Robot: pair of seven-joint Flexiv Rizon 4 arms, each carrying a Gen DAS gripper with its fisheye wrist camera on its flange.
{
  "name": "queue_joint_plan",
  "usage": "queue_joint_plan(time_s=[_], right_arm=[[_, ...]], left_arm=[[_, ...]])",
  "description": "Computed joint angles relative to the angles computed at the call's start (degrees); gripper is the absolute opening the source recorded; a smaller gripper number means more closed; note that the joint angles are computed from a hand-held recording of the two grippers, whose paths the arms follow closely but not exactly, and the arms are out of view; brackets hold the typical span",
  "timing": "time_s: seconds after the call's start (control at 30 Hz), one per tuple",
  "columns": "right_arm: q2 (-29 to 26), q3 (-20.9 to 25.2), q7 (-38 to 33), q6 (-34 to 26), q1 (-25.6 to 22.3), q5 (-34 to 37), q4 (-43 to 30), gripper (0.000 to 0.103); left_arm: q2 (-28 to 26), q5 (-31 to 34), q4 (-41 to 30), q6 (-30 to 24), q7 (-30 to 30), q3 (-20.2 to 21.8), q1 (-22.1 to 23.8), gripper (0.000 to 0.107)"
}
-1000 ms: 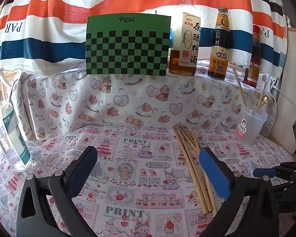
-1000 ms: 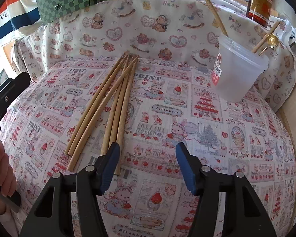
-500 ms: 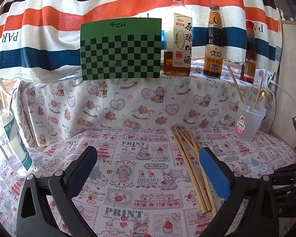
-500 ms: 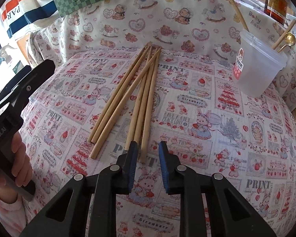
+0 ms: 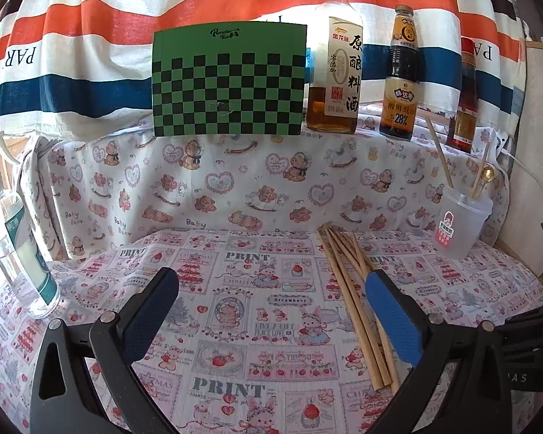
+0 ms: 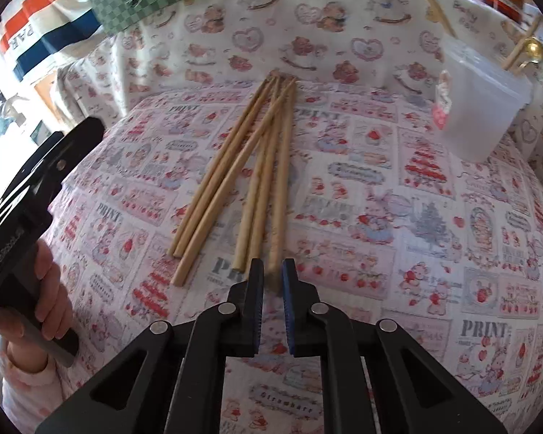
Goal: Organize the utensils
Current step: 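Lower the right tool onto the chopstick bundle and close on one chopstick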
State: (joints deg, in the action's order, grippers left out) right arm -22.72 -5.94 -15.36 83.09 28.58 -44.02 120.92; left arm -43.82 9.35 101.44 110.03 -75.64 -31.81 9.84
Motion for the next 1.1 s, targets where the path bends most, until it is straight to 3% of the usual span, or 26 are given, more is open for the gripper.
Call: queue_joint_plan(time_s=[0.13, 0.2, 0.8, 1.1], right_arm=[[0.4, -0.81, 0.57, -5.07, 1.9, -4.5, -0.92, 0.012], [0.07, 0.83, 0.4, -6.33, 0.57, -5.08, -1.45, 0.012], [-0.78, 2.34, 2.58, -4.7, -1.61, -6.99, -1.92, 0.012], [0.08, 1.66, 4.97, -1.64, -1.89, -4.3, -0.39, 0.012]], left_arm=[[-0.08, 0.23, 0.11, 0.38, -0.29, -0.2, 0.24, 0.102], [-0.29, 0.76, 0.13, 0.01, -0.2, -1.04, 0.92, 0.102], [0.08, -0.63, -0.01, -0.51, -0.25, 0.0, 0.01, 0.102], [-0.02, -0.56, -0.08, -0.53, -0.08, -0.17, 0.12, 0.102]])
